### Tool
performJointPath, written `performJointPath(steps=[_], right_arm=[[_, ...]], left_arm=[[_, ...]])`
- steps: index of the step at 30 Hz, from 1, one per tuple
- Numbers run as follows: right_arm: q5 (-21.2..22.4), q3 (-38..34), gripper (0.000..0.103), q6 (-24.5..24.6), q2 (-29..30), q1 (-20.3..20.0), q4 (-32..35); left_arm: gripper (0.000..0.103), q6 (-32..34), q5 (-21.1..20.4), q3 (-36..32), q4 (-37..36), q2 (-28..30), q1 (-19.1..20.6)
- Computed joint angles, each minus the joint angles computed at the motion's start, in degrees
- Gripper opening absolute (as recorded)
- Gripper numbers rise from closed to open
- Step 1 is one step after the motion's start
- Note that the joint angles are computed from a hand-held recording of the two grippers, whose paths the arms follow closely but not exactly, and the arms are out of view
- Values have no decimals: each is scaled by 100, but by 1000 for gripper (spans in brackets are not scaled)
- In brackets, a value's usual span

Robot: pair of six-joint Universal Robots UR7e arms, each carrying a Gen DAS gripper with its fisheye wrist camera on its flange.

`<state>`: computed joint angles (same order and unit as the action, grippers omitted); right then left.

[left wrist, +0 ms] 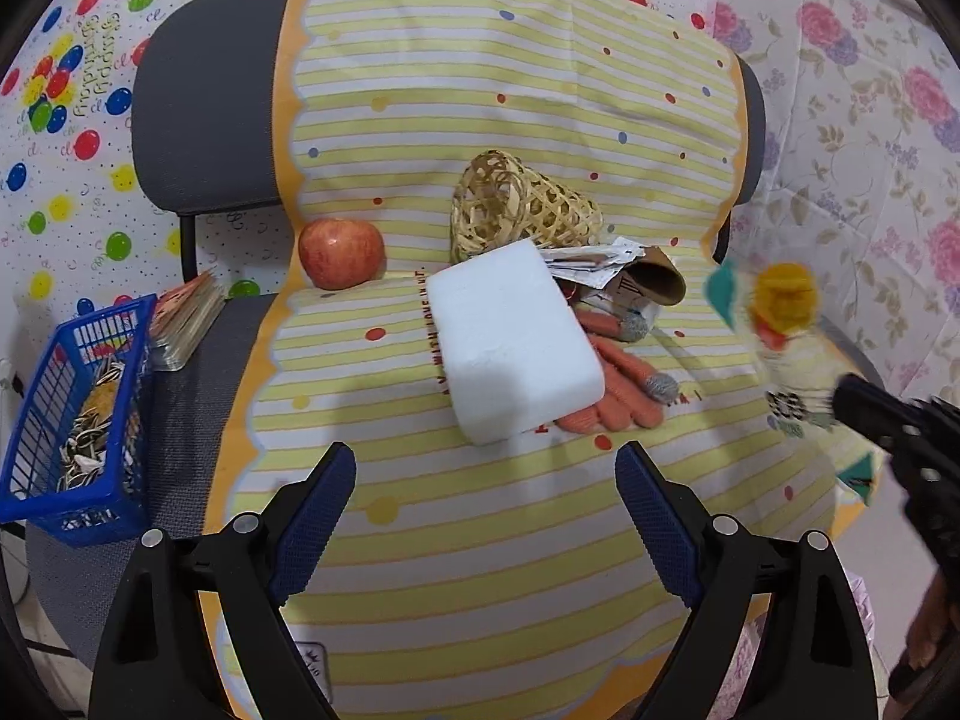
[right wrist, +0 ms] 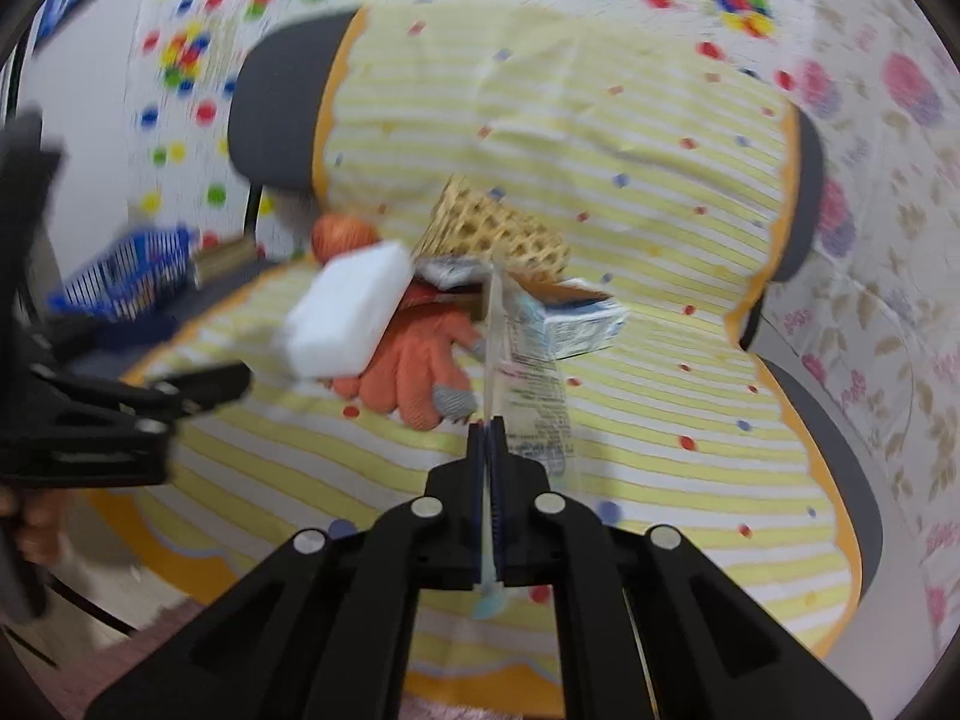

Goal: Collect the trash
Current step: 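Grasp the white foam block with the left gripper while the right gripper grasps a clear wrapper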

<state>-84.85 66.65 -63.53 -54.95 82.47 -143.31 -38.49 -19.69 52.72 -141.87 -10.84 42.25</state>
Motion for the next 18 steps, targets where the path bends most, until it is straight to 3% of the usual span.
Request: performJointPath(steps=[5, 12, 18], right_arm=[[457, -309, 2, 599, -154, -225, 561], [512, -461, 2, 850, -96, -325, 351], [482, -507, 2, 826, -36, -335, 359]], left_arm=[[88, -86, -107, -545, 138, 221, 102], [88, -498, -297, -1331, 507, 530, 261], [86, -863, -697, -1747, 558, 674, 458]])
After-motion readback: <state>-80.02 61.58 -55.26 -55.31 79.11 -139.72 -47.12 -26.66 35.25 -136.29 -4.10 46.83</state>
